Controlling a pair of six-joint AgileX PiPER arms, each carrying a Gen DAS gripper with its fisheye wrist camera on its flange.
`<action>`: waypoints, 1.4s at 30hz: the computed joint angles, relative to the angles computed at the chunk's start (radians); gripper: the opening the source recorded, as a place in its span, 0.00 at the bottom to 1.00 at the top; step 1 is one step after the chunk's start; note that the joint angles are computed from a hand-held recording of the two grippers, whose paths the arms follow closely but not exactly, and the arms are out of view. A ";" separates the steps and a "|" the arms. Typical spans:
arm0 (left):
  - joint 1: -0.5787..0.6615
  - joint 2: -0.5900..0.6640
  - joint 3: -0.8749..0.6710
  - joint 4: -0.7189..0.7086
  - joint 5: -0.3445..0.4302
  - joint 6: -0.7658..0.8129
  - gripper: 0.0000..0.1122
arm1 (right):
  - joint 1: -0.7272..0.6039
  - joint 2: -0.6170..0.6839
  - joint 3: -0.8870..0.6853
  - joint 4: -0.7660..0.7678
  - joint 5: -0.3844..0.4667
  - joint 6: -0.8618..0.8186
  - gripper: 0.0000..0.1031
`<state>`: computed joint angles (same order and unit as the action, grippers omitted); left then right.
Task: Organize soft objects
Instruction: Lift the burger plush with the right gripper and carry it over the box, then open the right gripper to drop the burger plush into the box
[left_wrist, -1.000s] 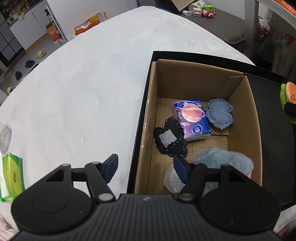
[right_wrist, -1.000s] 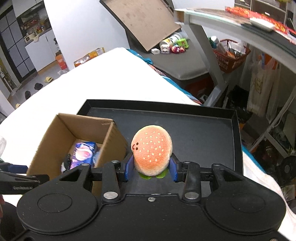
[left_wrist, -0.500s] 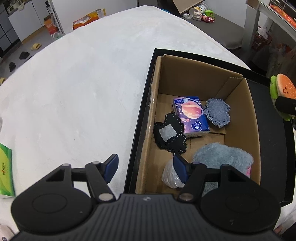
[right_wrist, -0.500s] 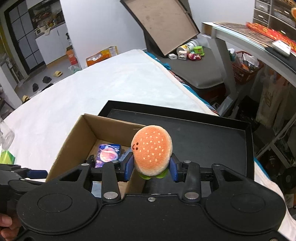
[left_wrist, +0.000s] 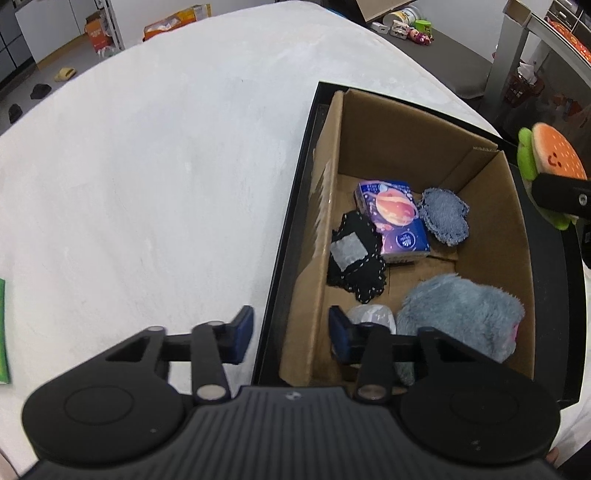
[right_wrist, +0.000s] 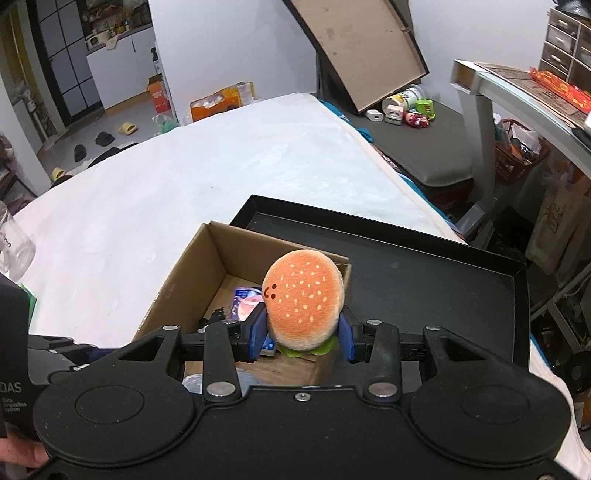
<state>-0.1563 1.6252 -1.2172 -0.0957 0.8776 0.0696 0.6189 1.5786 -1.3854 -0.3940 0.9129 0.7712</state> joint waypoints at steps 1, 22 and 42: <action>0.006 0.000 0.003 -0.012 0.001 0.014 0.29 | 0.005 0.008 -0.011 0.001 0.006 -0.001 0.38; 0.053 -0.007 0.021 -0.102 -0.008 0.129 0.12 | 0.072 0.105 -0.148 -0.004 0.087 -0.001 0.63; 0.040 -0.013 -0.100 -0.043 0.114 0.035 0.44 | 0.057 -0.062 -0.028 -0.047 0.126 0.144 0.90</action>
<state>-0.1164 1.6125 -1.3168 -0.1389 0.9920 0.1044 0.6762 1.5168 -1.4130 -0.4409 1.0384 0.9151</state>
